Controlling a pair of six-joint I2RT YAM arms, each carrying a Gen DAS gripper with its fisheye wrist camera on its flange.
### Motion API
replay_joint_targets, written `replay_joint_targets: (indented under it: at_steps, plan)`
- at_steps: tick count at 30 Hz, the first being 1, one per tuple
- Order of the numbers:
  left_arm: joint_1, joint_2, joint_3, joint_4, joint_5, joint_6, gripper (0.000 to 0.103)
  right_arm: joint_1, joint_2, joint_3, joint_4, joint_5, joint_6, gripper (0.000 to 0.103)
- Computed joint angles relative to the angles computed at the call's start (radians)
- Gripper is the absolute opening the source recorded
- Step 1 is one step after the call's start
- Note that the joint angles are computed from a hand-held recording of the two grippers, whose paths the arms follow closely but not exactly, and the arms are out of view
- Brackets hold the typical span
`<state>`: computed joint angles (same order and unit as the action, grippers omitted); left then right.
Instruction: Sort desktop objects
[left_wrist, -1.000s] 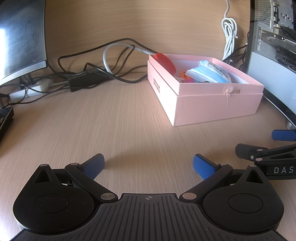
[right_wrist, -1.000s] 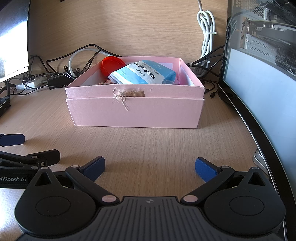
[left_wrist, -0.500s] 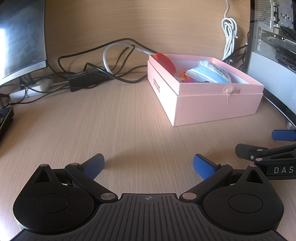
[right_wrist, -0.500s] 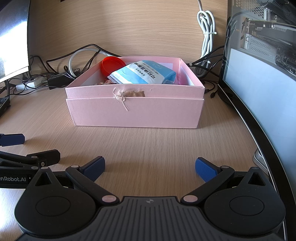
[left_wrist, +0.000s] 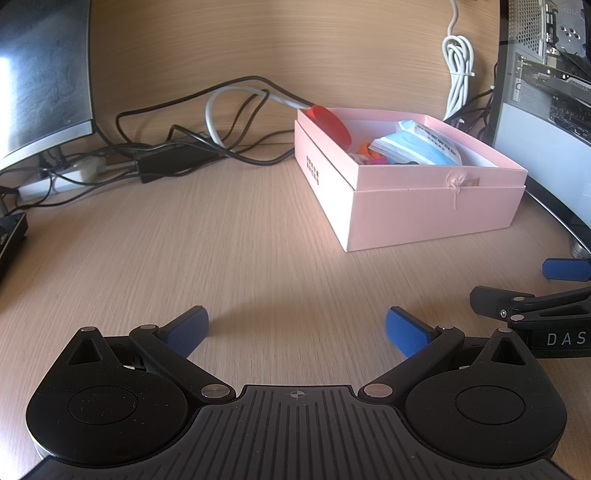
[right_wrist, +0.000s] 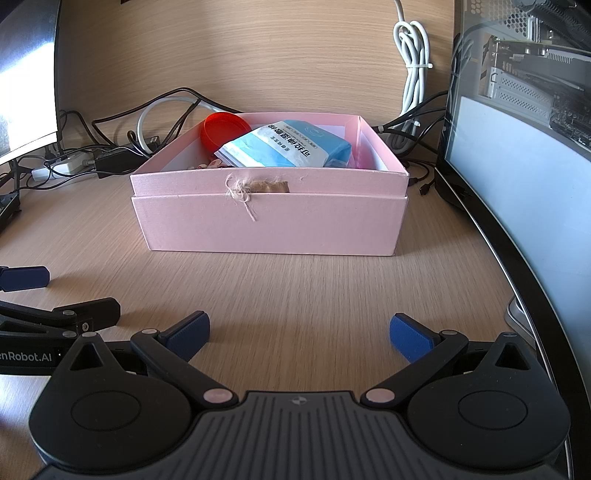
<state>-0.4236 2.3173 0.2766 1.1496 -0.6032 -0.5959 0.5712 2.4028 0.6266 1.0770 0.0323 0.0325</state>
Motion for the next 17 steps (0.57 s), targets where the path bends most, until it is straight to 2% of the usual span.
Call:
replay_joint_targets:
  at_steps: [7,8,10,12,17]
  plan:
    - [0.020,0.008,0.005,0.014,0.014,0.015,0.103,0.000,0.000,0.000,0.000,0.000,0.000,0.103]
    - [0.027,-0.004,0.004,-0.001,0.026,0.013,0.103,0.000,0.000,0.000,0.000,0.000,0.000,0.103]
    - [0.037,-0.074,0.005,-0.107,0.060,0.007,0.103,0.000,0.000,0.000,0.000,0.000,0.000,0.103]
    - [0.016,-0.096,0.019,-0.174,0.036,-0.033,0.103,0.000,0.000,0.000,0.000,0.000,0.000,0.103]
    - [0.018,-0.071,0.002,-0.108,0.037,-0.038,0.103,0.000,0.000,0.001,-0.001,0.000,0.000,0.103]
